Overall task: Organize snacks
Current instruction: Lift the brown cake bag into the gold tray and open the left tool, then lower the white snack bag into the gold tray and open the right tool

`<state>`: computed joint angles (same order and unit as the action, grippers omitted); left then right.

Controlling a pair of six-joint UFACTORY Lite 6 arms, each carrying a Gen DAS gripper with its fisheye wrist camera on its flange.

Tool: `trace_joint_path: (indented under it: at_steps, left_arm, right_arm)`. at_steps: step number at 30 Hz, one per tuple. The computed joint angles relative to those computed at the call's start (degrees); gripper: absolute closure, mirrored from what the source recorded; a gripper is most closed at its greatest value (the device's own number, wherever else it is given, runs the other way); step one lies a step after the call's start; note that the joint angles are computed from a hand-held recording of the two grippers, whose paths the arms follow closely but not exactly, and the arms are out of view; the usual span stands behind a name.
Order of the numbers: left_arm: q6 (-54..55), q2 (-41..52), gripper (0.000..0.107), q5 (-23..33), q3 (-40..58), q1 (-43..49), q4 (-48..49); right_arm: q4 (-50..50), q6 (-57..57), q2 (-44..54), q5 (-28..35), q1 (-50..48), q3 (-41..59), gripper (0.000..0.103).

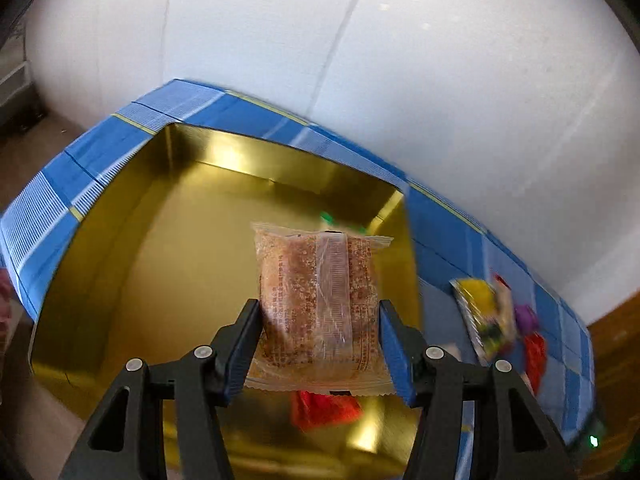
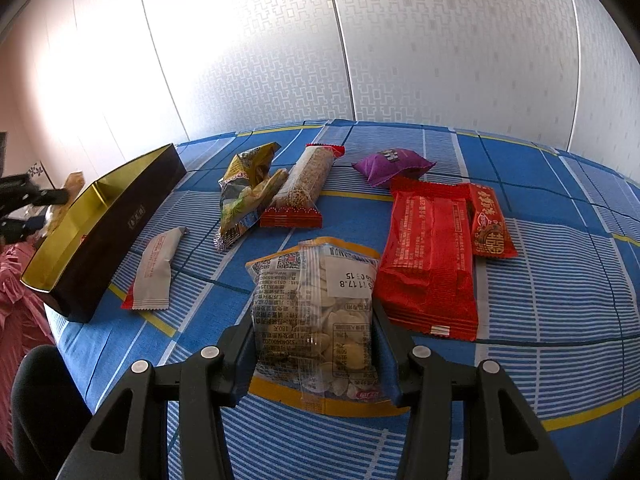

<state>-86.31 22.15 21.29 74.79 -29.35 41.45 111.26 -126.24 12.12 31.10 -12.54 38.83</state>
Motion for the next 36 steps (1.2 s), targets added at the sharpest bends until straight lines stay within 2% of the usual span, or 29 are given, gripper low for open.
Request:
trace_joint_path:
  at_steps: [8, 10, 12, 15, 19, 26, 32, 36]
  left_arm:
    - [8.69, 12.42, 0.048, 3.22, 11.10, 4.44, -7.07]
    - [7.91, 12.13, 0.047, 1.99, 9.69, 4.96, -6.89]
    - [4.19, 10.33, 0.040, 0.57, 6.88, 4.77, -3.95]
    - [-3.26, 7.33, 0.039, 1.53, 3.40, 3.11, 3.72]
    - [-16.82, -0.32, 0.041, 5.39, -4.26, -4.31, 19.91]
    - [-26.27, -7.25, 0.041, 7.18, -10.98, -20.38, 34.14]
    - [-29.61, -0.93, 0.041, 7.44, -8.23, -31.89, 39.81]
    - [-29.51, 6.06, 0.044, 6.09, -5.16, -34.43, 37.68]
  right_arm:
    - [-0.15, 0.23, -0.10, 0.04, 0.03, -0.03, 0.052]
    - [0.01, 0.14, -0.35, -0.06, 0.12, -0.24, 0.052]
    - [0.04, 0.19, -0.37, -0.04, 0.14, -0.27, 0.052]
    - [0.21, 0.06, -0.41, -0.17, 0.24, -0.28, 0.052]
    - [0.21, 0.00, -0.46, -0.17, 0.26, -0.31, 0.052]
    - [0.49, -0.31, -0.69, -0.60, 0.42, -0.37, 0.052]
    - [1.40, -0.90, -1.24, -1.26, 0.93, -0.72, 0.052]
    - [2.85, -2.15, -1.78, -1.89, 1.48, -1.30, 0.052]
